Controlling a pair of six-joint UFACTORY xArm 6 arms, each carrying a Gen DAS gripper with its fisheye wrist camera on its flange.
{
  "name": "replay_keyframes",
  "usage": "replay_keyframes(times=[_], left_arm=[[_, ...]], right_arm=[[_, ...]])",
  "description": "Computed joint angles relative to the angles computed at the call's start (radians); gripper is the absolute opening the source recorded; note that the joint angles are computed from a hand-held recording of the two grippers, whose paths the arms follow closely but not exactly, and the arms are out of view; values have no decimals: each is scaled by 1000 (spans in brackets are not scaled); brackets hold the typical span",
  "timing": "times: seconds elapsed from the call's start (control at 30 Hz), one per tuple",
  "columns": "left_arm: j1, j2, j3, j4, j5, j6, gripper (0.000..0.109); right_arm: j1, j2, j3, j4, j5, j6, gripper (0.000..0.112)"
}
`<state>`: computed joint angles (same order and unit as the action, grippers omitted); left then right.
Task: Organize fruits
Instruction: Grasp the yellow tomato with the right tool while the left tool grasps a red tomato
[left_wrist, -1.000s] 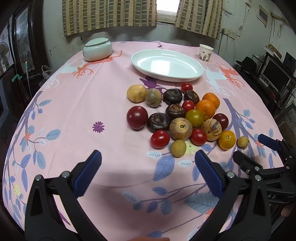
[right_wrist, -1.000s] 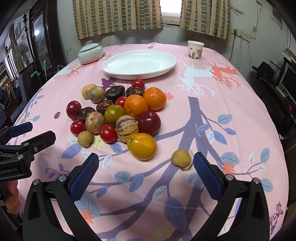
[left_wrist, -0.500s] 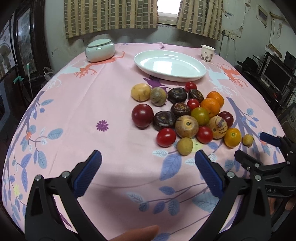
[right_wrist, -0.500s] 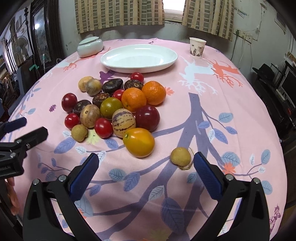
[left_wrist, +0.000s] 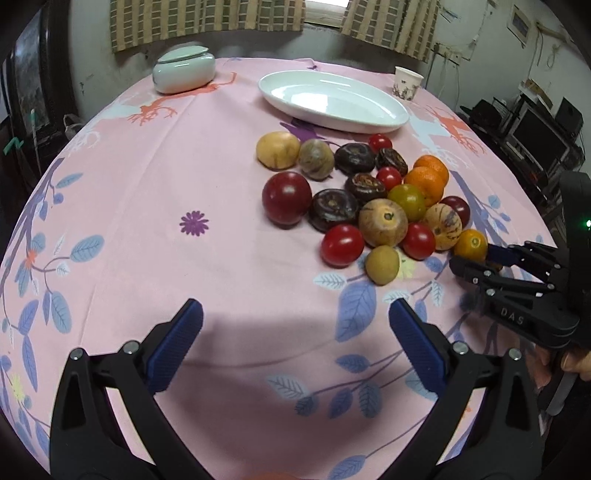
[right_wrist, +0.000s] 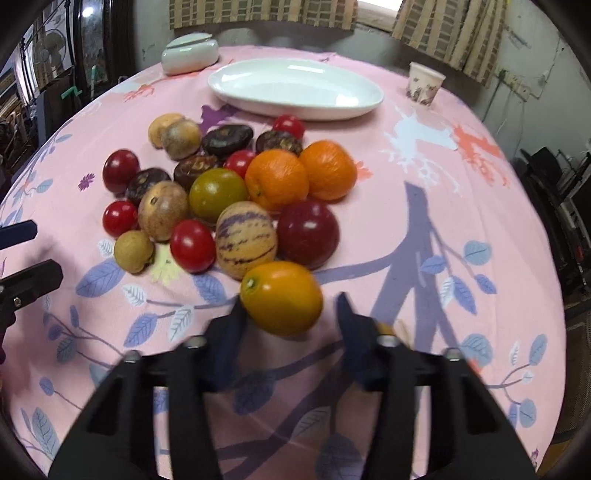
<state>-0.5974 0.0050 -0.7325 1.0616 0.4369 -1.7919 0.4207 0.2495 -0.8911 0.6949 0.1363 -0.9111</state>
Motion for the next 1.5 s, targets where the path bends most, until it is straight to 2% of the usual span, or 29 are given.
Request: replay_keyframes(times=[0.13,0.2,0.3,0.33,0.37,0.47,0.53,0.63,0.83,1.07,1.2,1.3,1.37,1.47,1.5], left_arm=[[9,21,-11,-43,-32,54,101],[6,17,-17,20,-18,-4,101],[-39,-7,-33,164,151,-148,101],[-45,-7,-42,162,197,-140,101],[-35,-1,-52,139,201,-98,101],[38,30,-79,68,97,101,97],[65,45,-93,32,84,144,97],[122,74,-103,-76,-22,257,98],[146,168,-192,-100,-8,315,98],[239,197,-171,-111,-142,298,99],[247,197,-172,-116,-109,301,99],[250,206,-170,-142,-121,329,97],[243,211,-176,-128,-110,328,93],[222,222,-191,-102,-90,326,78],[221,221,-191,-87,-102,321,66]], right_arm=[[-16,-10,-27,265,77,-230,39],[-32,-26,-30,334,118,-296,39],[-47,-45,-30,408,150,-368,39],[-53,-50,-31,422,165,-382,39],[-61,-52,-34,435,186,-395,39],[-78,-52,-39,439,229,-401,39],[-84,-49,-43,429,249,-398,39],[-89,-48,-45,429,261,-398,39],[-98,-45,-50,415,286,-378,39],[-106,-42,-57,405,324,-372,39],[-107,-43,-56,405,329,-372,39],[-106,-41,-57,401,326,-369,39],[-106,-41,-57,401,328,-371,39],[-105,-44,-54,410,323,-381,39],[-105,-45,-54,415,325,-386,39]])
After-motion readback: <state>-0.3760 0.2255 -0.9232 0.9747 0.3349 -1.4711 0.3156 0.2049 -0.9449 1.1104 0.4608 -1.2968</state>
